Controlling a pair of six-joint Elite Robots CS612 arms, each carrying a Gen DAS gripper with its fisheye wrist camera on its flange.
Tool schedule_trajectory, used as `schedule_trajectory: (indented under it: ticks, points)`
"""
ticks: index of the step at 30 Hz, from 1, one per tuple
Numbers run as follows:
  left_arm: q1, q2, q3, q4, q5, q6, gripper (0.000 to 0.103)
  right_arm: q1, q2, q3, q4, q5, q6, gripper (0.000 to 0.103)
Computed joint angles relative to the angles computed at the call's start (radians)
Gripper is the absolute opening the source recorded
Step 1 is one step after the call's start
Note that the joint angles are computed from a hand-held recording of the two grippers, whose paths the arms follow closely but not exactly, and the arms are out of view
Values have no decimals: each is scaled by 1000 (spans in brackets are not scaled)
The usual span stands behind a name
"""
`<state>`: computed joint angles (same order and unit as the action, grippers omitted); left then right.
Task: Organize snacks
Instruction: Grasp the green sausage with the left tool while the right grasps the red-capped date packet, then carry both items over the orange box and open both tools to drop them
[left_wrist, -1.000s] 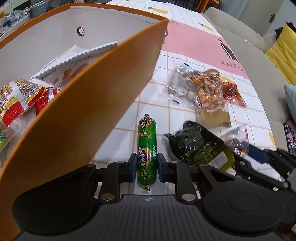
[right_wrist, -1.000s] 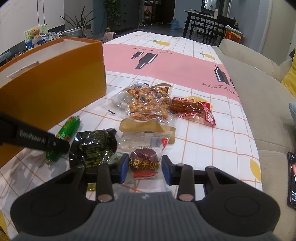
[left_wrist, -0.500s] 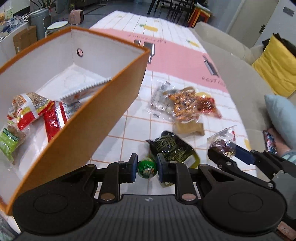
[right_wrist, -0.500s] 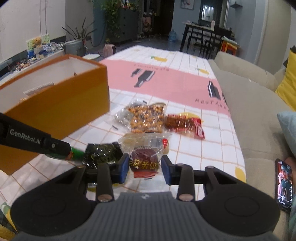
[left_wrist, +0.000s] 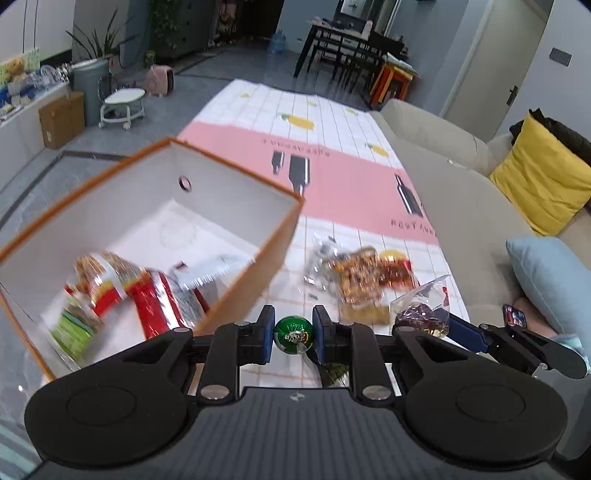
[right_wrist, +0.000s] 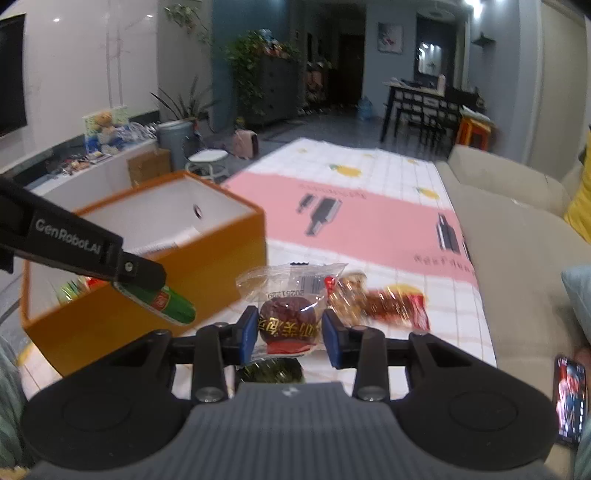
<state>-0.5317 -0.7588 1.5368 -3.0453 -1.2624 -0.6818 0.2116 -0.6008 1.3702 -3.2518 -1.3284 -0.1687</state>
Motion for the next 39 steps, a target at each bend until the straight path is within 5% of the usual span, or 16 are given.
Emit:
schedule_trajectory:
  ticks: [9, 20, 30, 39]
  points:
    - [34, -26, -18, 48, 18, 58, 23, 21, 12, -88, 36, 123, -85, 35]
    - [84, -17, -72, 152, 50, 111, 23, 65, 84, -285, 197, 159, -284, 35]
    - [126, 36, -146, 310, 2, 135, 23, 100, 157, -451, 461, 136, -474, 34]
    - [156, 69, -183, 423, -93, 161, 23, 117, 242, -659, 807, 98, -532, 34]
